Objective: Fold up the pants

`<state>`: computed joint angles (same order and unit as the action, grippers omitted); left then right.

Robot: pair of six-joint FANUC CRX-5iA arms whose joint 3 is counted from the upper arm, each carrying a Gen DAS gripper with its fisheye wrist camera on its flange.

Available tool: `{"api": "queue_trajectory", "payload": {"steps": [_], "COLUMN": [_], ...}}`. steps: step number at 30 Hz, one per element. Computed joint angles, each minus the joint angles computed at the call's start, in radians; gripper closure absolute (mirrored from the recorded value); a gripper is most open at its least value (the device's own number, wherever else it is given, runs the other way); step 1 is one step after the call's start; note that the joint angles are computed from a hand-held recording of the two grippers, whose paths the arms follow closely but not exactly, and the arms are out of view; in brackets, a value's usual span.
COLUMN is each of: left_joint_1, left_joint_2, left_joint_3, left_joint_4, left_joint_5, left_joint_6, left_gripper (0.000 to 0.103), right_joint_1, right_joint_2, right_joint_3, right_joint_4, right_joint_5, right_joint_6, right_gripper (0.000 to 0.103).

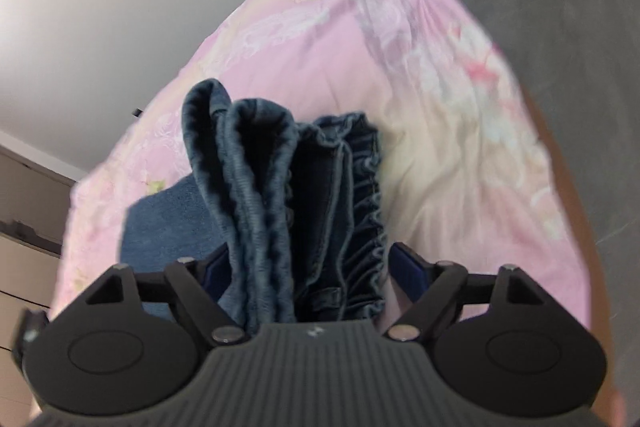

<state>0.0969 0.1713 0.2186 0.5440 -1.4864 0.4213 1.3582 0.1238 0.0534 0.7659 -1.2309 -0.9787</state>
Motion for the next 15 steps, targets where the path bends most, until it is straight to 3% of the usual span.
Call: {"api": "queue_trajectory", "payload": {"steps": [1, 3, 7, 12, 15], "left_joint_1": [0.002, -0.02, -0.018, -0.017, -0.007], "left_joint_2": [0.008, 0.022, 0.022, 0.014, 0.018], "left_joint_3": [0.008, 0.024, 0.018, 0.006, 0.004], "left_joint_4": [0.0, -0.004, -0.001, 0.003, 0.015], "left_joint_5": [-0.009, -0.01, -0.009, 0.003, -0.002], "left_joint_6": [0.0, 0.034, 0.025, 0.024, 0.033], "left_gripper": [0.097, 0.096, 0.096, 0.096, 0.096], "right_joint_1": [-0.002, -0.009, -0.021, -0.04, -0.053], "right_joint_2": [-0.005, 0.008, 0.08, 0.266, 0.407], "right_joint_3": [-0.016, 0.0, 0.176, 0.572, 0.849], "right_joint_4": [0.01, 0.005, -0.073, -0.147, -0.148], "right_joint_5": [0.016, 0.011, -0.09, -0.312, -0.425], "right_joint_6": [-0.003, 0.034, 0.253, 0.554, 0.656], "right_gripper": [0.034, 0.047, 0.062, 0.066, 0.067]}}
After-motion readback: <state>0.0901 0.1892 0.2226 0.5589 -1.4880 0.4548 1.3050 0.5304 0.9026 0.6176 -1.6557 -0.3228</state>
